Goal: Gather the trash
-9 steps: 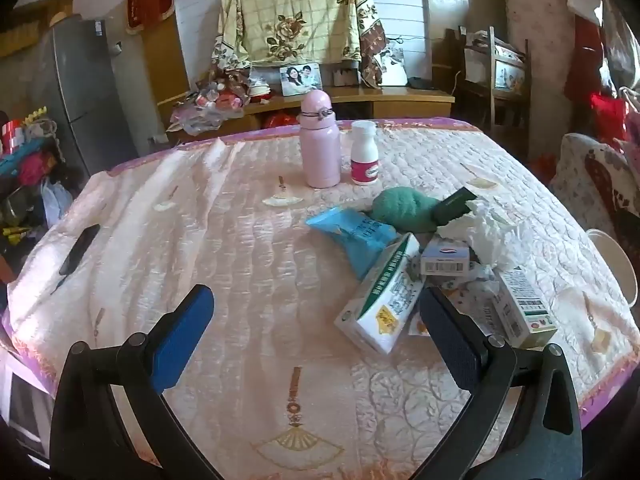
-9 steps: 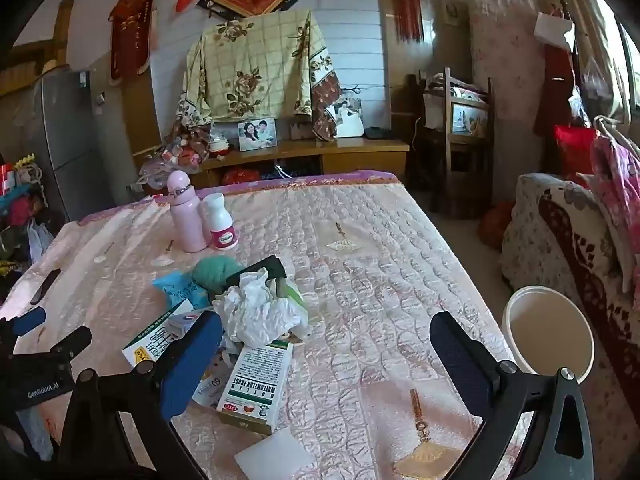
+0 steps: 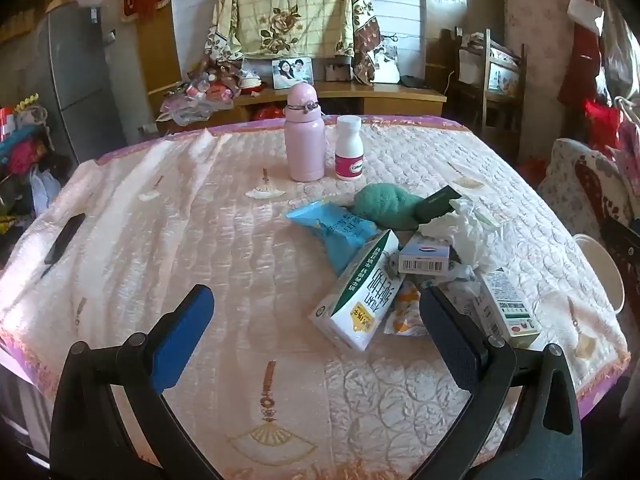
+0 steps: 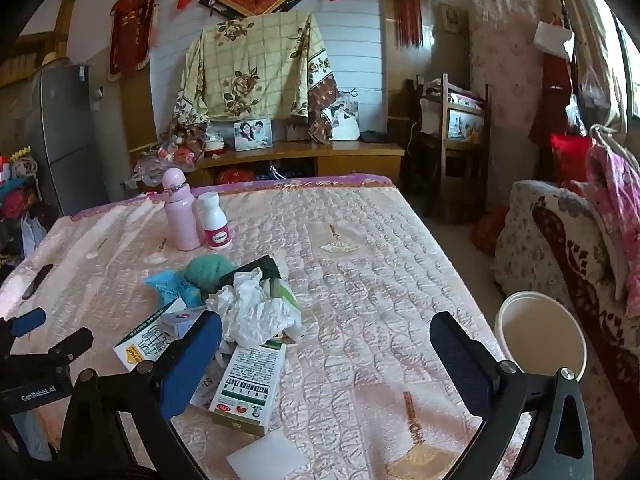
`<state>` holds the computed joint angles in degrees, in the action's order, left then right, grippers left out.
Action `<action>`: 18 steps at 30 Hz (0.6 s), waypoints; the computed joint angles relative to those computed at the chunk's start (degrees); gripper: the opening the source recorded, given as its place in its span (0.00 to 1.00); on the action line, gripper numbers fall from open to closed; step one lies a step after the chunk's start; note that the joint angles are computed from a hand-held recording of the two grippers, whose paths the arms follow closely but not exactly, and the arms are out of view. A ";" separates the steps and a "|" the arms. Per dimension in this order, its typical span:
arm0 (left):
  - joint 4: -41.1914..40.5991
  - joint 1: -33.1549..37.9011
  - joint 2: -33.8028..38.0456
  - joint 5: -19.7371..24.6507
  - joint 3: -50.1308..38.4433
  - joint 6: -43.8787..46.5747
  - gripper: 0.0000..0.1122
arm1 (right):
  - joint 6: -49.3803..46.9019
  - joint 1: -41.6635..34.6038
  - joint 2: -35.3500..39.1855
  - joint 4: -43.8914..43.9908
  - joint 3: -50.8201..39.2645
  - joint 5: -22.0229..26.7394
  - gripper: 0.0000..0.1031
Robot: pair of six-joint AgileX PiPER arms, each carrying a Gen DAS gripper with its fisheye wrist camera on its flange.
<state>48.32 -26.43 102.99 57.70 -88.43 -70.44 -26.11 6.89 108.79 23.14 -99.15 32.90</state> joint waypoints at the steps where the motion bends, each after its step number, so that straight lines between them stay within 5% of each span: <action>1: 0.04 -0.07 0.11 -0.04 -0.16 -0.01 0.91 | -0.21 -0.13 0.25 0.13 -0.29 -0.04 1.00; 18: -2.65 1.06 1.41 -1.99 -1.86 1.27 0.91 | -0.76 -1.20 -0.35 1.93 1.98 -0.87 1.00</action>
<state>45.67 -25.37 104.41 55.71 -90.29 -69.17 -26.87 5.70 108.44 25.07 -97.18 32.03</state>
